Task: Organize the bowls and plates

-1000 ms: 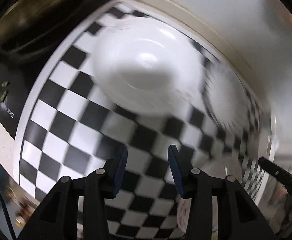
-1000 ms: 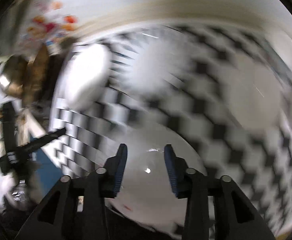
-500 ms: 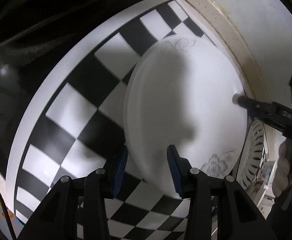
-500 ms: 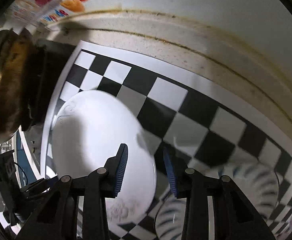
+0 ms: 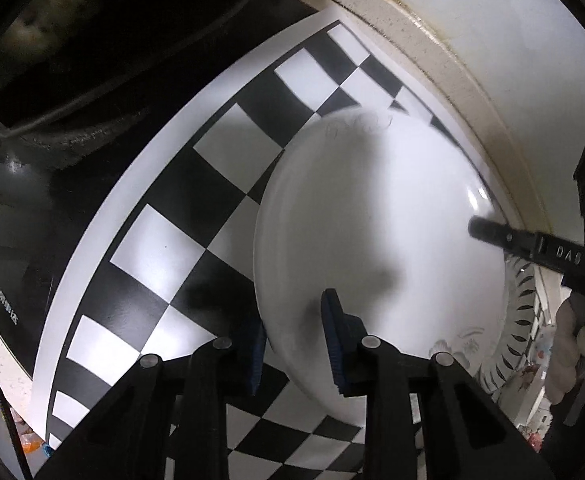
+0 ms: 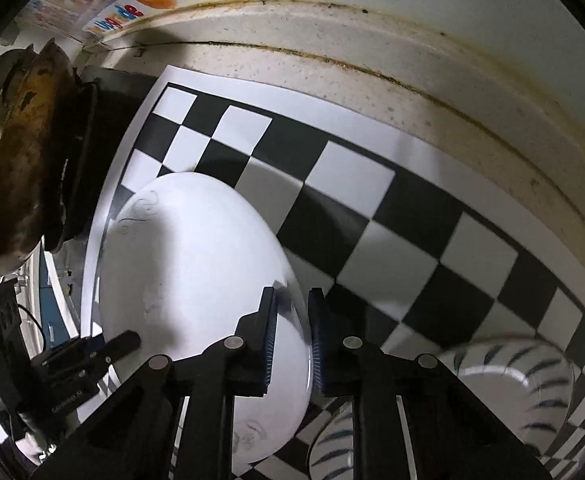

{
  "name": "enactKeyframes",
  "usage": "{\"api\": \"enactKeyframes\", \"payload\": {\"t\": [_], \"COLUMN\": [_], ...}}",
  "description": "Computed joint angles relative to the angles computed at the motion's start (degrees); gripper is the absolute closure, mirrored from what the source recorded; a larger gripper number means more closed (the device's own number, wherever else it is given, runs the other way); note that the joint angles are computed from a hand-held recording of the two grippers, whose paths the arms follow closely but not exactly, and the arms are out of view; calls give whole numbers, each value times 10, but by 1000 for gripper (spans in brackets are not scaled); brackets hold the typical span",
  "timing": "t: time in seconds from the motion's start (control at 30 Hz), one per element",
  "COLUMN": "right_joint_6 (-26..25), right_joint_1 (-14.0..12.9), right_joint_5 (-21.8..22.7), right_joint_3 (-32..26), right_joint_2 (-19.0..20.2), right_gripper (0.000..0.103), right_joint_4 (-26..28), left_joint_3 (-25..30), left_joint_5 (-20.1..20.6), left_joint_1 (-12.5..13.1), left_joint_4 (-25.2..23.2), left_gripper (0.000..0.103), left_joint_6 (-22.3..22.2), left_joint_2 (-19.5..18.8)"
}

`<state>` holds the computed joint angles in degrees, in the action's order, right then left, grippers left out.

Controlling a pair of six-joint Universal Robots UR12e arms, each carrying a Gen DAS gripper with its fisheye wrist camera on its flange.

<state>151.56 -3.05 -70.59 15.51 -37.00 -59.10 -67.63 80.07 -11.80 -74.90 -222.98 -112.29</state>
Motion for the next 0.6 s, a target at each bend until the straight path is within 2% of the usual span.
{"api": "enactKeyframes", "payload": {"t": [0.33, 0.6], "right_joint_6": [9, 27], "right_joint_1": [-27, -70], "right_joint_5": [37, 80], "right_joint_3": [166, 292], "right_joint_2": [-110, -213], "right_gripper": [88, 88], "right_joint_4": [-90, -160], "left_joint_3": [16, 42], "left_joint_5": [27, 19], "left_joint_1": [-13, -35], "left_joint_4": [8, -8], "left_gripper": [79, 79], "left_joint_6": [21, 65], "left_joint_2": [14, 22]}}
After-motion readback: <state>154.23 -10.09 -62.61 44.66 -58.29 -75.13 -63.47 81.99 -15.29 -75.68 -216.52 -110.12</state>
